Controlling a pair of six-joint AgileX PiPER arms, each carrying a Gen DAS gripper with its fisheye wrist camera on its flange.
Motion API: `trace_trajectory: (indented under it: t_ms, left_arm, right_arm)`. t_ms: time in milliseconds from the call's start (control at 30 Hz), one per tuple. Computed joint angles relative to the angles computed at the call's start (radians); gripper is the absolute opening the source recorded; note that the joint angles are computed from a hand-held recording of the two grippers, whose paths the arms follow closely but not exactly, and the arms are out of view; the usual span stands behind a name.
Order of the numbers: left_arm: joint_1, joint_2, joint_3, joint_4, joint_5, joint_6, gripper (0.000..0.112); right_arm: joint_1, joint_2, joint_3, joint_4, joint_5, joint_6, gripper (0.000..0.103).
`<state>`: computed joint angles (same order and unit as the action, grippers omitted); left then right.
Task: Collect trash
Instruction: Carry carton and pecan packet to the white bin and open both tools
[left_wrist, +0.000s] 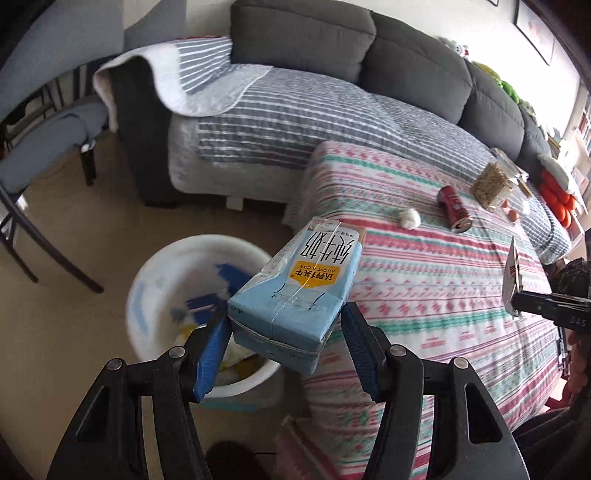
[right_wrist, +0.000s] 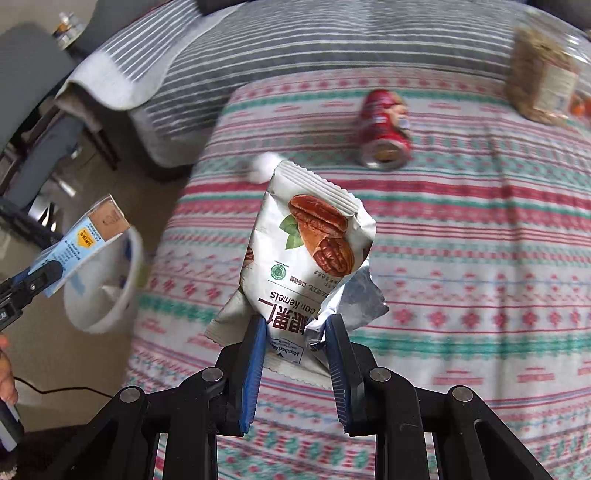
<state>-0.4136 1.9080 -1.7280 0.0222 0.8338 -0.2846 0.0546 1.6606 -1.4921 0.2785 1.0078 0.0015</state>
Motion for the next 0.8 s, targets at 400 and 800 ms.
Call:
trace_trajectory:
  t_ms: [400, 800]
  left_arm:
    - [0.125, -0.038, 0.174, 0.058, -0.093, -0.016, 0.064]
    - [0.165, -0.037, 0.228, 0.18, -0.04, -0.092, 0.087]
  right_arm:
    - [0.23, 0.159, -0.148, -0.043, -0.025, 0.075, 0.03]
    - [0.398, 0.367, -0.41, -0.087, 0.01, 0.143, 0.03]
